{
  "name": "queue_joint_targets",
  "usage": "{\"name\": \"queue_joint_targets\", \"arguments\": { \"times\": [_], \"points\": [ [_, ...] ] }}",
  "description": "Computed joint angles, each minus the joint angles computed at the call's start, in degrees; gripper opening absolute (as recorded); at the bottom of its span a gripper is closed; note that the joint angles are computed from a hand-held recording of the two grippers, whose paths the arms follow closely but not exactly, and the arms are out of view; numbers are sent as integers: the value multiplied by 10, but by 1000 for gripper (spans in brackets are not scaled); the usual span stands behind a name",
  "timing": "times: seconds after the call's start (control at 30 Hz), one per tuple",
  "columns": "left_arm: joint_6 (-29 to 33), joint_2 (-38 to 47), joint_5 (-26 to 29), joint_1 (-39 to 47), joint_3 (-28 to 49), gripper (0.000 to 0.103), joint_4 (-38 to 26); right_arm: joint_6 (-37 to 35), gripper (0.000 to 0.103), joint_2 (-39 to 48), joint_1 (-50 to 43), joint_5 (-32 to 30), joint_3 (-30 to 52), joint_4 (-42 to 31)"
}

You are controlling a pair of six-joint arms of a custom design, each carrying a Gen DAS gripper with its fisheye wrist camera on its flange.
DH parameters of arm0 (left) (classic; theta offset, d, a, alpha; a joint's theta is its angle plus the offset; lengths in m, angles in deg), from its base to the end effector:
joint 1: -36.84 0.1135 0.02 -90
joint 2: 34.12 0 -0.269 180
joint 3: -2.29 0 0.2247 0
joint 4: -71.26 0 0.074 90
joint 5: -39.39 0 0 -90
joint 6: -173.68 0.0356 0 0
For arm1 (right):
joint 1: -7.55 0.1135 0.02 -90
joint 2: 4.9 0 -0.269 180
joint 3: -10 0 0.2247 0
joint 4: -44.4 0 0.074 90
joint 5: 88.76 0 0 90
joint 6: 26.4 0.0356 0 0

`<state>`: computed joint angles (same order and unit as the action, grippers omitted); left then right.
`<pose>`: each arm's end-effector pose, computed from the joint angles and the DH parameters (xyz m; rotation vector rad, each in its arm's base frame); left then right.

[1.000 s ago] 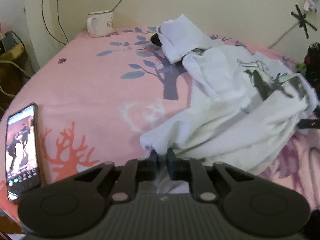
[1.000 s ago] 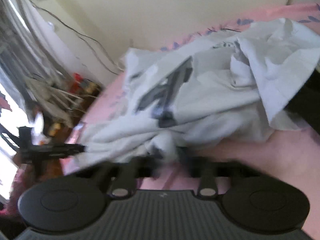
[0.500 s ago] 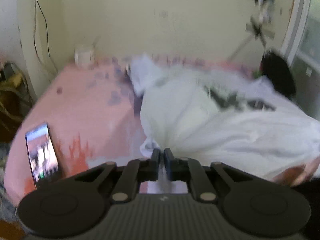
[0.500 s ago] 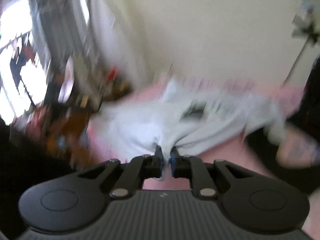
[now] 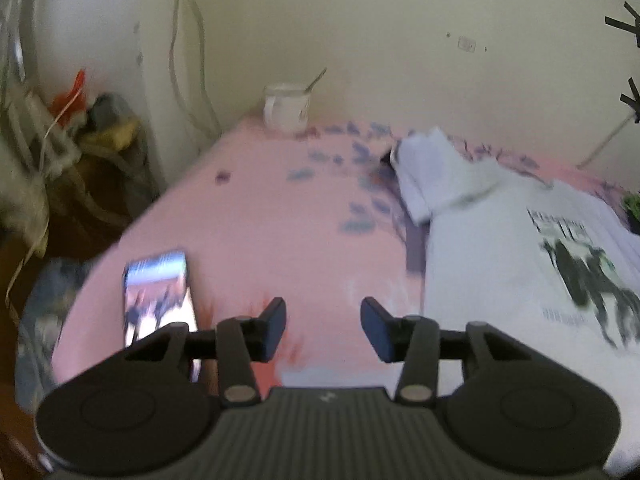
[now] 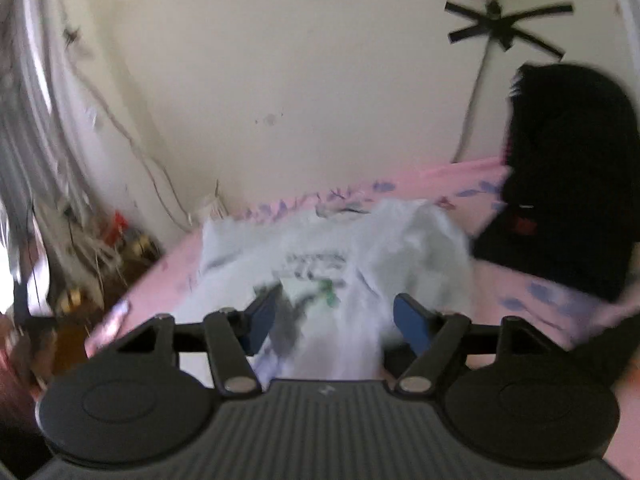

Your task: Fold small clothes

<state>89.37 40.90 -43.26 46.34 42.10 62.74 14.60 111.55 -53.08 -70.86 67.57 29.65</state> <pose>0.2109 0.0307 0.1682 -0.0135 2.3262 -0.0167 0.1668 -0.2273 0.0805 -0.0054 1.9108 0.5736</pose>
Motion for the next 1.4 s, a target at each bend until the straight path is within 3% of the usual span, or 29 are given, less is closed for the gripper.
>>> {"name": "queue_joint_targets", "arguments": {
  "times": [0.1,0.17,0.23,0.33,0.4,0.53,0.6,0.63,0.67,0.73,0.83,0.9,0.93,1.03,1.13,1.17,1.23,1.3,1.33,1.4],
  "points": [
    [-20,124,-24,-52,71,42,68,310,70,8,156,79,-83,370],
    [-36,197,-18,-79,132,48,80,418,69,57,256,158,-74,509],
    [-52,278,-20,-102,210,53,79,460,69,108,325,224,-25,550],
    [-83,386,-25,-118,332,53,42,459,69,182,388,326,36,585],
    [-114,440,-18,-113,403,53,15,485,69,238,390,325,77,601],
    [-162,533,64,-90,535,53,-51,512,67,247,370,298,81,613],
    [-166,576,71,-101,598,41,-84,519,67,250,372,298,87,609],
    [-158,589,74,-109,617,8,-95,518,67,249,373,300,90,605],
    [-151,597,71,-118,635,5,-109,515,67,249,374,302,89,604],
    [-159,574,8,-136,603,5,-61,509,67,243,366,294,80,606],
    [-209,501,-134,-160,480,4,115,521,67,249,366,289,86,609],
    [-178,460,-239,-204,380,4,263,524,67,250,362,281,89,604],
    [-137,452,-259,-230,348,4,315,523,68,249,360,277,90,601],
    [-38,437,-207,-294,301,10,335,520,69,247,360,275,91,595],
    [-52,427,-209,-316,255,10,367,522,68,246,358,273,90,595],
    [-65,423,-206,-316,231,16,390,522,68,246,358,273,89,595],
    [-53,413,-118,-302,195,30,394,522,69,245,358,273,88,595],
    [11,416,-7,-290,180,30,357,522,69,244,360,277,83,599],
    [58,417,21,-298,164,31,344,522,69,244,360,278,83,599],
    [127,419,10,-325,120,31,360,523,69,243,360,278,83,599]
  ]
}}
